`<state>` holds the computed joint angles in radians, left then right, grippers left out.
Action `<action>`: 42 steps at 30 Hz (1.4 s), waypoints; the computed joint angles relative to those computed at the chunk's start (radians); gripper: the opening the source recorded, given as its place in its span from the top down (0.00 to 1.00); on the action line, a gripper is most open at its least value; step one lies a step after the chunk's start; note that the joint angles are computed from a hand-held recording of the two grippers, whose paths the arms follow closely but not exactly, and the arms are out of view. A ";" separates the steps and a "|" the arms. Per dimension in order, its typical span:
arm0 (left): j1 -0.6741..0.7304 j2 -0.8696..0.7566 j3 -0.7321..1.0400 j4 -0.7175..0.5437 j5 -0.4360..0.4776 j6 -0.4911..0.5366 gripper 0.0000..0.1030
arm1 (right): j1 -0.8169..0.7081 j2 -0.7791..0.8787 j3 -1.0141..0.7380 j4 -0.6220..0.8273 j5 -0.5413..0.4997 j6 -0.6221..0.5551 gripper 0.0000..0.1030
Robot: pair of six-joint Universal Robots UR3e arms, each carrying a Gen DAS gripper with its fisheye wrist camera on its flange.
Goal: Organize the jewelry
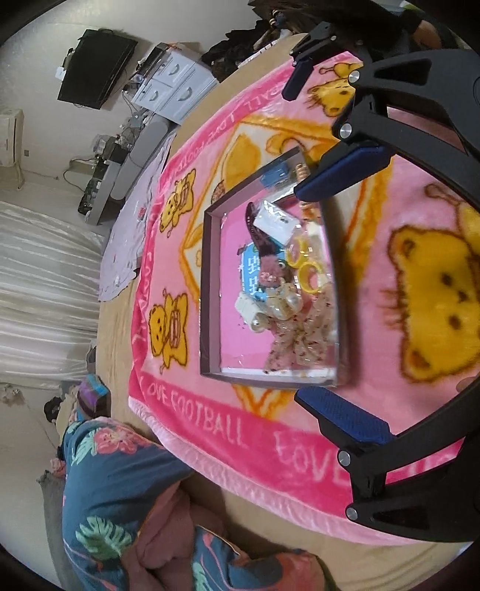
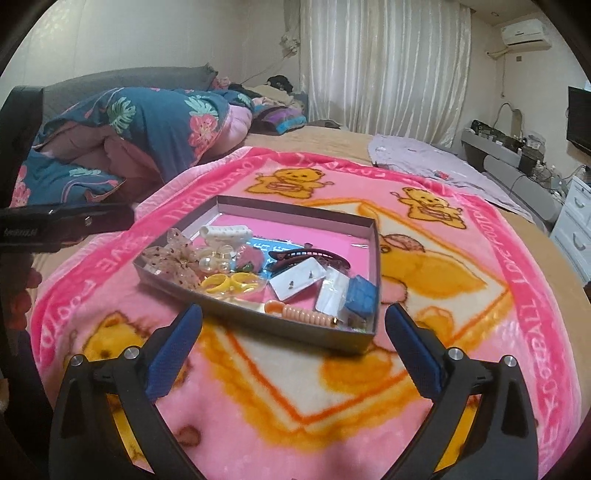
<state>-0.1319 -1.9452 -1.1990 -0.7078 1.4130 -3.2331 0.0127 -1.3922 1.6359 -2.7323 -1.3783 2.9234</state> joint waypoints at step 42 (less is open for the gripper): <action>-0.055 0.167 -0.425 0.242 0.110 -0.034 0.09 | -0.064 -0.163 0.268 -0.067 0.038 0.097 0.04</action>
<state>-0.1871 -1.7781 -1.6236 -0.4658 1.5227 -3.2675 -0.0515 -1.5557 1.9042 -2.7997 -1.3405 3.0206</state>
